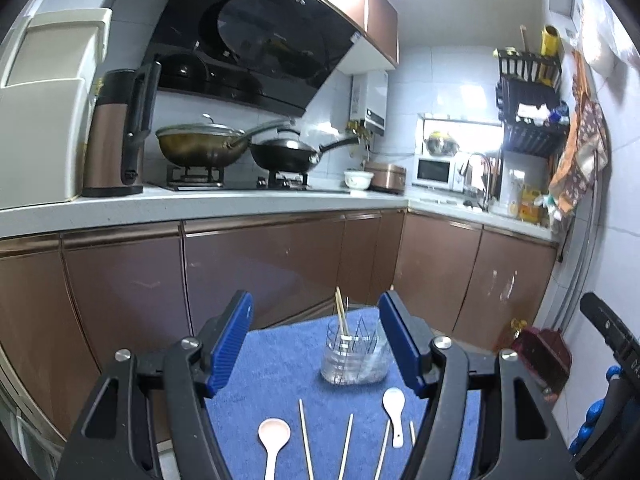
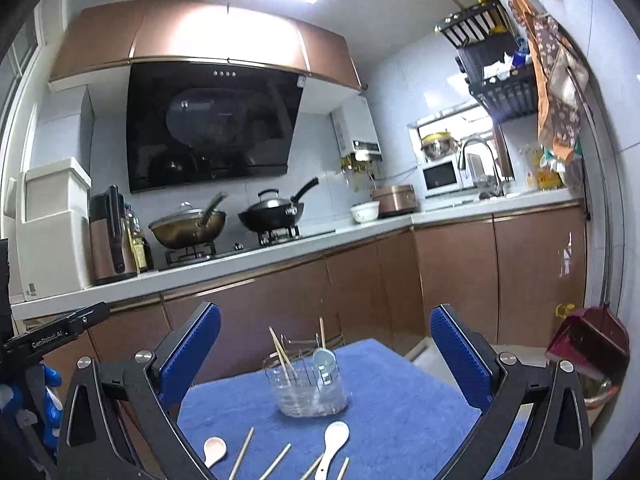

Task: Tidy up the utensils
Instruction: 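Withdraw both tools from the holder, then lower the right tool toward the white spoon while the left tool approaches a chopstick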

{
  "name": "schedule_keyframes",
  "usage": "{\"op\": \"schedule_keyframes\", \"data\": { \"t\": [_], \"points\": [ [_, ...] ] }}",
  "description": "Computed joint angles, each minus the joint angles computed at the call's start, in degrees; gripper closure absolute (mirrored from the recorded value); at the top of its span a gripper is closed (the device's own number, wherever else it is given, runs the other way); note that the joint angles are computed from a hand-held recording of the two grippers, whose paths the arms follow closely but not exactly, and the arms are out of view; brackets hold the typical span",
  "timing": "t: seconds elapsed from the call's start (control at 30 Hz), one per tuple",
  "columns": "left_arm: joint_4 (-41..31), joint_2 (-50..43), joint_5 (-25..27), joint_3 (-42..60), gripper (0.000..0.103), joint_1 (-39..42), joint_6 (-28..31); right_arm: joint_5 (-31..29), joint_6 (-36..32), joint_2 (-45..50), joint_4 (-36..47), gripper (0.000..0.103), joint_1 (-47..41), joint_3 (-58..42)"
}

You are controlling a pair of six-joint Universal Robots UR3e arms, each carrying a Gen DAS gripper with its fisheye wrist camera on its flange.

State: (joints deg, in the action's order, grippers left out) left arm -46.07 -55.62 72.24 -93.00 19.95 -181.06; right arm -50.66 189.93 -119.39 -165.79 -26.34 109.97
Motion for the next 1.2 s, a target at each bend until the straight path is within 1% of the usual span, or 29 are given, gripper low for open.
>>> {"op": "schedule_keyframes", "data": {
  "t": [0.13,0.23,0.3,0.43,0.53,0.6,0.67,0.8,0.93,1.03,1.2],
  "points": [
    [0.6,-3.1,5.1,-0.6,0.039,-5.9,0.6,0.6,-1.9,0.4,4.1,0.000,-0.4,0.6],
    [-0.4,-5.5,6.4,-0.3,0.039,-8.5,1.1,2.0,-3.1,1.8,6.2,0.000,-1.0,0.9],
    [-3.2,-7.9,5.7,0.7,0.039,-9.6,1.5,2.7,-4.1,3.1,7.2,0.000,-0.9,1.2],
    [-8.5,-13.2,4.2,2.8,0.039,-10.9,2.3,1.6,-6.8,7.3,8.7,0.000,1.0,0.9],
    [-9.2,-17.2,5.8,3.0,0.040,-13.0,2.5,0.7,-8.3,10.6,9.4,0.003,2.6,0.8],
    [-9.6,-19.3,5.8,2.9,0.040,-13.7,2.6,0.4,-8.9,12.8,9.5,0.005,3.3,0.9],
    [-9.5,-21.6,6.5,3.0,0.040,-14.8,2.6,0.3,-9.6,15.1,9.5,0.008,3.8,1.1],
    [-7.9,-24.4,7.3,2.3,0.040,-15.9,2.8,-0.4,-10.1,18.9,8.6,0.009,4.7,1.6],
    [-6.6,-27.7,9.7,3.3,0.040,-17.9,2.8,-1.2,-10.2,22.1,7.5,0.012,5.3,2.2],
    [-4.5,-29.3,12.3,3.2,0.040,-19.7,2.6,-1.5,-10.4,23.9,7.0,0.013,5.8,2.5],
    [-0.1,-31.6,18.9,3.2,0.040,-23.7,2.7,-2.7,-10.8,27.1,6.5,0.016,7.4,2.3]
  ]
}}
